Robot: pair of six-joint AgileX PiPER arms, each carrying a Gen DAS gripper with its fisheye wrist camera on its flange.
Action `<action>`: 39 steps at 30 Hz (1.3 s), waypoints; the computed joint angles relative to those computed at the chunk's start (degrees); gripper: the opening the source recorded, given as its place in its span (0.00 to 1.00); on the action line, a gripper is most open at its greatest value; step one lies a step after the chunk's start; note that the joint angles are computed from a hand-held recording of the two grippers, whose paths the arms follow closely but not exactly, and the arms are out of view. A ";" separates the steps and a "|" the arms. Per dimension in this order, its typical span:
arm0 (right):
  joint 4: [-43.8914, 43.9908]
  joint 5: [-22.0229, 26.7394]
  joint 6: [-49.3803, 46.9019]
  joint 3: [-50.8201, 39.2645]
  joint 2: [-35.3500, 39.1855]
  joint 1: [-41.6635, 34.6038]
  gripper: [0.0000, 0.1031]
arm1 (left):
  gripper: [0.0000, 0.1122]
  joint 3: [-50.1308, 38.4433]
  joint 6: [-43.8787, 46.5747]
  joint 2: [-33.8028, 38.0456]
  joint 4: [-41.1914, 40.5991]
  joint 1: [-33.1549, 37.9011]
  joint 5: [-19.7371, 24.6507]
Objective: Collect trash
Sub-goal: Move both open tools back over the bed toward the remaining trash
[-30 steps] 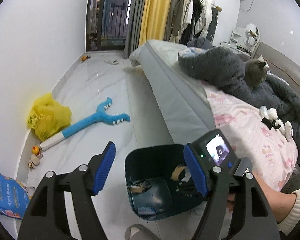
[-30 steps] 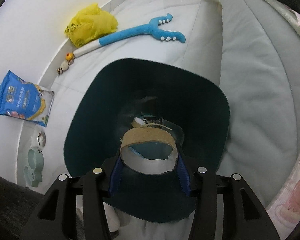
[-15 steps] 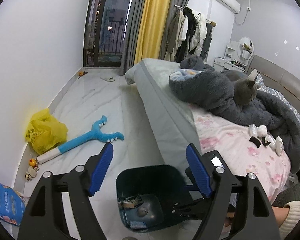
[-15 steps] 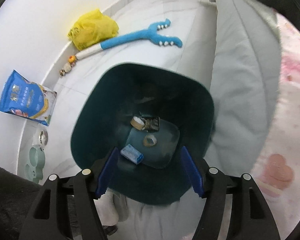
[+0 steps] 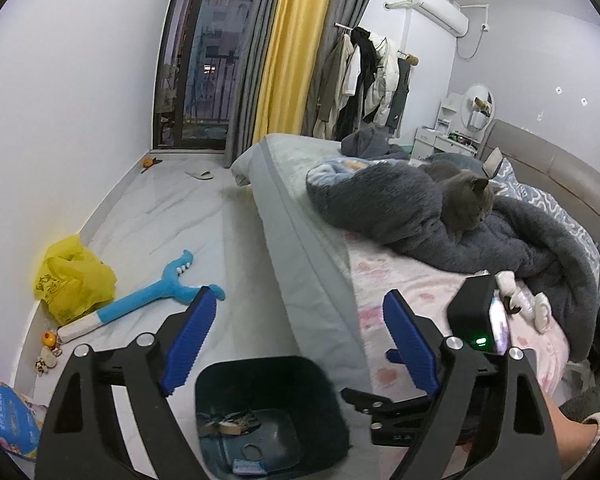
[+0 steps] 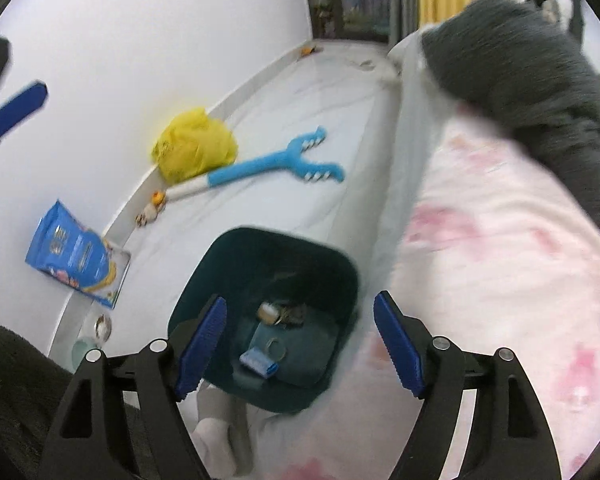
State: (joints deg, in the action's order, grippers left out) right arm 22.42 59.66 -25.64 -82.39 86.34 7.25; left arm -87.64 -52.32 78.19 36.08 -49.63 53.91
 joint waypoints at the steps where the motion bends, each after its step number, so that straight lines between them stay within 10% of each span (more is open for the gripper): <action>1: 0.70 0.23 -1.04 0.02 -0.56 -1.43 0.76 | 0.79 -0.93 -0.18 0.77 0.06 -0.25 -0.08; 39: 14.47 7.41 -27.82 -9.91 3.18 -49.02 0.86 | 0.81 -48.81 10.21 39.63 -9.53 -11.08 10.36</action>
State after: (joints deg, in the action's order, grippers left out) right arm 36.89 67.07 -53.45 -92.31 89.52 -41.77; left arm -136.44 -42.11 117.81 26.55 -60.71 64.27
